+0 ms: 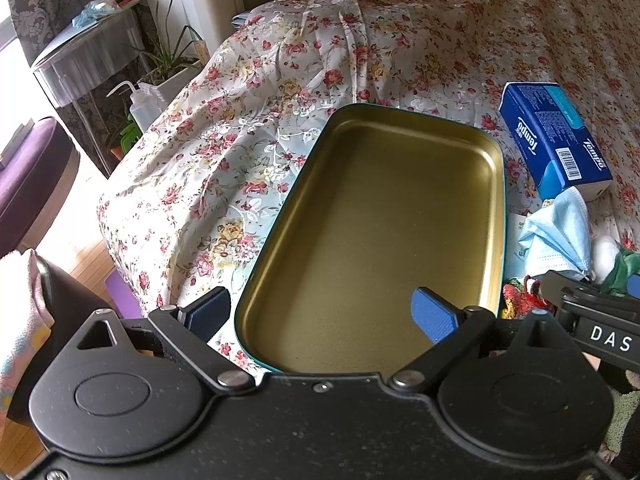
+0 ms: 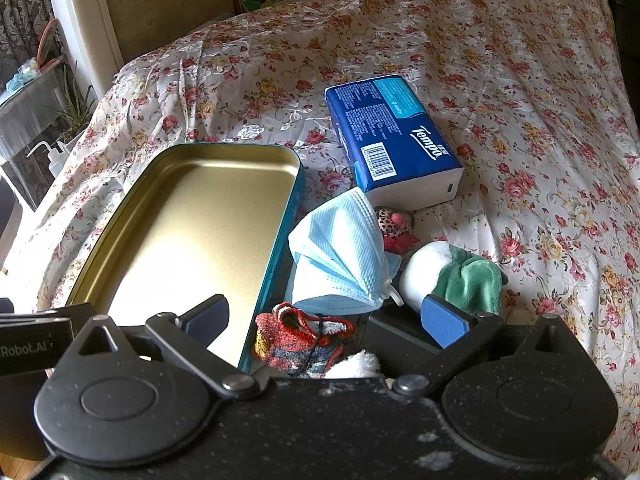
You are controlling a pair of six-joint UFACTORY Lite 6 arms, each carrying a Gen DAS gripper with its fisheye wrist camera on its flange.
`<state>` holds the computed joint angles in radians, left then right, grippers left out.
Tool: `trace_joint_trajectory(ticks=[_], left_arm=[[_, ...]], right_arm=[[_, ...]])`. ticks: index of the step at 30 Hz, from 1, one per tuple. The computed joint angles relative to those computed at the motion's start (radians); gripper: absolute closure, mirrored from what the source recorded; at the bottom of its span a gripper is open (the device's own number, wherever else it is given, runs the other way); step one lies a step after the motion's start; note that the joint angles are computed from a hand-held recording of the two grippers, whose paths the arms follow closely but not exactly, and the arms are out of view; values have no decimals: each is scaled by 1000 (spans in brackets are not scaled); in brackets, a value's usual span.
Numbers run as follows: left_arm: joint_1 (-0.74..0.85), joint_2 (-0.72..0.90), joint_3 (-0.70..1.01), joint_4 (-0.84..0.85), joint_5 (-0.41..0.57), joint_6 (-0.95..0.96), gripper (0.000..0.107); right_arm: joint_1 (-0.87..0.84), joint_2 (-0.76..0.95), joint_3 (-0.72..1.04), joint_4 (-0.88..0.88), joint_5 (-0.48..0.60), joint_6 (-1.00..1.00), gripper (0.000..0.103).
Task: Organize soft objects
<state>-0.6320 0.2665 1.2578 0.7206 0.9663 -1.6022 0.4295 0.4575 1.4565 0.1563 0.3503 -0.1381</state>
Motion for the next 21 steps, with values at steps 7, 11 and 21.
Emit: trace_joint_trajectory(ticks=[7, 11, 21], left_arm=[[0, 1, 0, 0, -1, 0, 13], [0, 1, 1, 1, 0, -1, 13], [-5, -24, -50, 18, -19, -27, 13]], right_arm=[[1, 1, 1, -5, -1, 6, 0], [1, 0, -6, -4, -7, 5, 0], [9, -9, -21, -66, -24, 67, 0]])
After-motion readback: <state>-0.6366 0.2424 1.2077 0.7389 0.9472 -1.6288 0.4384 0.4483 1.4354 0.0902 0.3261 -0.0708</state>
